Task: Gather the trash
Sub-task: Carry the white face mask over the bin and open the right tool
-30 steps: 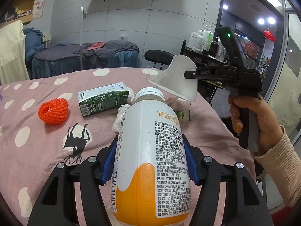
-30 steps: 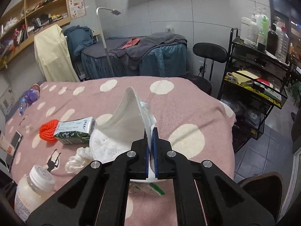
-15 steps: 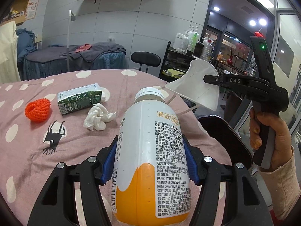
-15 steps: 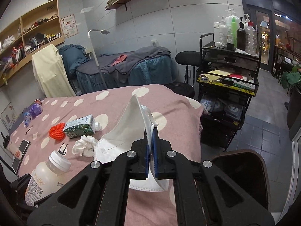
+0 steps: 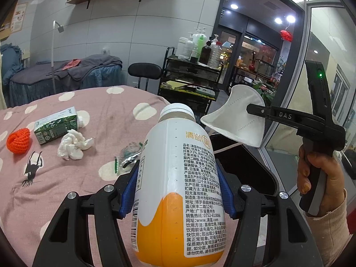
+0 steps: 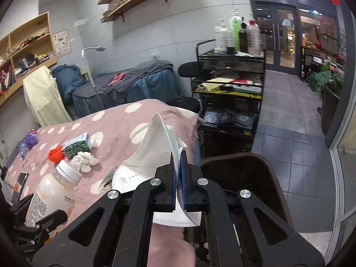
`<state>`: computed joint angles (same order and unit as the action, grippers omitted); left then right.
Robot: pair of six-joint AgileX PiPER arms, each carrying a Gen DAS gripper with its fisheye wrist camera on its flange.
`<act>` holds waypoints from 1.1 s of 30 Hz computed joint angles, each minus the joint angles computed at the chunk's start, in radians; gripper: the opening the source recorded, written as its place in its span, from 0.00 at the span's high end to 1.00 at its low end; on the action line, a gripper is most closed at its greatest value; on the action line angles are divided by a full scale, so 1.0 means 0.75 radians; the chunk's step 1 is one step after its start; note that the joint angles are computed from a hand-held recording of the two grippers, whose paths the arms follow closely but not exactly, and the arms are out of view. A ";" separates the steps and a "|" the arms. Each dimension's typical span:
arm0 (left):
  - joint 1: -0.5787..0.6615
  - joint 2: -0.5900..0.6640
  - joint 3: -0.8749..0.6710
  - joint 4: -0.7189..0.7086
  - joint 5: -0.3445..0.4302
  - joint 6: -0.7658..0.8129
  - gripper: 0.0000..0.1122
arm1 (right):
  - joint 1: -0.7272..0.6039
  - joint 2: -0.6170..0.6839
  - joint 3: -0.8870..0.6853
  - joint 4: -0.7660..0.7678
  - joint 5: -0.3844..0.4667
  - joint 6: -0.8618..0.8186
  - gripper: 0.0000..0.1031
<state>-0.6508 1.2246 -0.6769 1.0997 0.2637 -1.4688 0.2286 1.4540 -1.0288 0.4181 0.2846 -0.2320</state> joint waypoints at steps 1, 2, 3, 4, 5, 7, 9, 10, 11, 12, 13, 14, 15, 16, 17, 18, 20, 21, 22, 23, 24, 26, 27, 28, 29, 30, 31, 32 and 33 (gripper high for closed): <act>-0.011 0.013 -0.011 0.003 -0.002 -0.001 0.46 | -0.031 -0.013 0.020 0.035 0.003 -0.035 0.96; -0.027 0.029 -0.024 0.017 0.000 -0.017 0.46 | -0.062 -0.024 0.041 0.075 0.005 -0.076 0.96; -0.042 0.046 -0.039 0.023 0.003 -0.024 0.46 | -0.099 -0.038 0.069 0.119 0.006 -0.121 0.96; -0.055 0.061 -0.051 0.030 0.004 -0.032 0.46 | -0.128 -0.039 0.082 0.155 0.010 -0.158 0.96; -0.066 0.079 -0.066 0.032 0.001 -0.034 0.46 | -0.154 -0.043 0.098 0.184 0.013 -0.184 0.96; -0.079 0.106 -0.090 0.031 -0.010 -0.034 0.46 | -0.211 -0.046 0.138 0.255 0.013 -0.256 0.96; -0.092 0.135 -0.117 0.025 -0.016 -0.027 0.46 | -0.260 -0.036 0.164 0.309 0.017 -0.311 0.96; -0.098 0.151 -0.131 0.019 -0.021 -0.020 0.46 | -0.286 -0.027 0.177 0.343 0.020 -0.346 0.96; -0.105 0.160 -0.138 0.022 -0.023 -0.023 0.46 | -0.309 -0.016 0.187 0.375 0.022 -0.377 0.96; -0.113 0.173 -0.149 0.018 -0.026 -0.017 0.46 | -0.333 0.000 0.196 0.407 0.024 -0.408 0.96; -0.119 0.184 -0.158 0.016 -0.029 -0.014 0.46 | -0.353 0.015 0.203 0.435 0.025 -0.435 0.96; -0.125 0.199 -0.169 0.014 -0.034 -0.010 0.46 | -0.371 0.032 0.209 0.460 0.024 -0.460 0.96; -0.133 0.209 -0.177 0.016 -0.034 -0.015 0.46 | -0.386 0.057 0.210 0.468 0.022 -0.472 0.96; -0.136 0.221 -0.185 0.013 -0.041 -0.013 0.46 | -0.396 0.076 0.213 0.479 0.018 -0.486 0.96; -0.144 0.229 -0.192 0.012 -0.040 -0.016 0.46 | -0.402 0.095 0.216 0.488 0.013 -0.495 0.96; -0.145 0.240 -0.201 0.001 -0.046 -0.004 0.46 | -0.409 0.117 0.218 0.495 0.006 -0.506 0.96; -0.144 0.259 -0.217 -0.024 -0.053 0.024 0.46 | -0.412 0.164 0.215 0.489 -0.014 -0.509 0.96; -0.140 0.268 -0.225 -0.036 -0.058 0.038 0.46 | -0.412 0.197 0.212 0.481 -0.027 -0.505 0.96; -0.139 0.273 -0.230 -0.046 -0.060 0.049 0.46 | -0.414 0.222 0.208 0.489 -0.031 -0.512 0.96; -0.137 0.280 -0.236 -0.053 -0.064 0.057 0.46 | -0.415 0.251 0.202 0.495 -0.035 -0.520 0.96; -0.136 0.283 -0.239 -0.059 -0.065 0.065 0.46 | -0.409 0.283 0.197 0.457 -0.052 -0.488 0.96; -0.132 0.287 -0.238 -0.058 -0.069 0.066 0.46 | -0.388 0.348 0.176 0.335 -0.084 -0.375 0.96; -0.132 0.289 -0.245 -0.088 -0.067 0.097 0.46 | -0.380 0.382 0.153 0.262 -0.085 -0.305 0.96; -0.130 0.293 -0.251 -0.108 -0.069 0.119 0.46 | -0.377 0.410 0.139 0.230 -0.083 -0.276 0.96; -0.128 0.299 -0.258 -0.126 -0.069 0.141 0.46 | -0.375 0.432 0.132 0.227 -0.084 -0.270 0.95; -0.128 0.304 -0.263 -0.135 -0.070 0.152 0.46 | -0.374 0.456 0.126 0.239 -0.090 -0.273 0.95; -0.127 0.302 -0.259 -0.134 -0.072 0.152 0.46 | -0.376 0.473 0.120 0.253 -0.086 -0.282 0.94; -0.126 0.307 -0.262 -0.142 -0.075 0.161 0.46 | -0.383 0.487 0.116 0.303 -0.075 -0.331 0.92; -0.132 0.311 -0.265 -0.139 -0.073 0.155 0.46 | -0.388 0.500 0.110 0.358 -0.062 -0.380 0.80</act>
